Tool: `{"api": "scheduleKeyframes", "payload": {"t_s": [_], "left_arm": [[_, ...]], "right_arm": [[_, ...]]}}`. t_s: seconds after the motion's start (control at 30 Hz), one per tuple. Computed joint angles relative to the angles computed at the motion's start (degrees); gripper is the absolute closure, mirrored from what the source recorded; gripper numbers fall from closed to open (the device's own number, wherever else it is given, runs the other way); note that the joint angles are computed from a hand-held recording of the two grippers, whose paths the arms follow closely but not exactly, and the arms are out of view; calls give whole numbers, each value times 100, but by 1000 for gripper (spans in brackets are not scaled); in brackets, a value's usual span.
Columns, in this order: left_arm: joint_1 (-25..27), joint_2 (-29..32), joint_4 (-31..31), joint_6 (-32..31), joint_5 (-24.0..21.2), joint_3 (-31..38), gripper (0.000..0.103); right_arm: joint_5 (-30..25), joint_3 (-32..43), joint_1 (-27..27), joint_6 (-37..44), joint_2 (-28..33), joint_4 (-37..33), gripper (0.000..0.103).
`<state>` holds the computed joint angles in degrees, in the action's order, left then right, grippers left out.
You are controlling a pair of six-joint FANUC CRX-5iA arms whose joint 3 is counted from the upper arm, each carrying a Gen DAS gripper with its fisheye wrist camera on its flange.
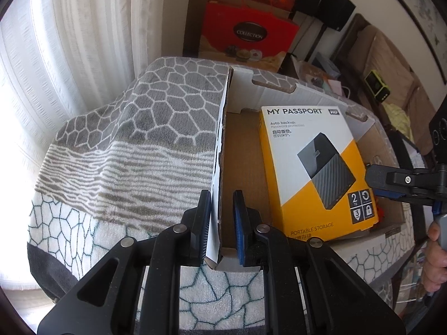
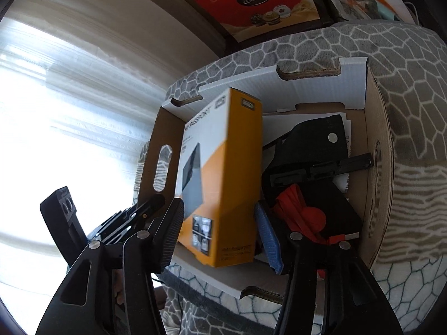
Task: Organize objects
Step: 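Lower the MY PASSPORT box into the tray and open the right gripper, then release the tray wall with the left gripper and pull both grippers back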
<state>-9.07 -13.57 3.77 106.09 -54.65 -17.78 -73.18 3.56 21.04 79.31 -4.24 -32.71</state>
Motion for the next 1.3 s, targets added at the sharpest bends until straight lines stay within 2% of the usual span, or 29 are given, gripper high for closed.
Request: {"api": "scheduleKeyframes", "payload": {"t_s": [0.03,0.1,0.13,0.17,0.27,0.37,0.63,0.77,0.87,1.0,1.13,1.3], "left_arm": [[-9,3,-14,16,-4,7,90],[-22,6,-30,30,-10,17,89],[-28,7,-39,36,-12,19,89],[-28,7,-39,36,-12,19,89],[-41,17,-63,47,-23,35,89],[-66,29,-160,121,-66,74,94],[-1,-25,-82,-3,-45,16,95],[127,-233,38,45,32,-99,81],[169,-332,5,44,5,-81,80],[199,-409,42,-21,-13,-84,72],[146,-433,29,-35,-25,-68,67],[-46,-408,-165,70,-81,46,48]], "right_arm": [[18,-18,39,-7,-39,72,47],[72,-82,227,-65,-85,219,54],[-11,-38,256,-56,-30,198,68],[-100,22,220,-5,65,189,73],[-45,-23,372,0,126,171,75],[186,-106,539,-41,165,290,74],[495,-124,511,-12,317,240,67],[459,-96,466,28,348,147,67],[429,-72,494,13,382,76,67],[571,-157,650,-47,319,234,66],[548,-138,547,24,304,107,66],[706,-226,453,70,47,260,65]]}}
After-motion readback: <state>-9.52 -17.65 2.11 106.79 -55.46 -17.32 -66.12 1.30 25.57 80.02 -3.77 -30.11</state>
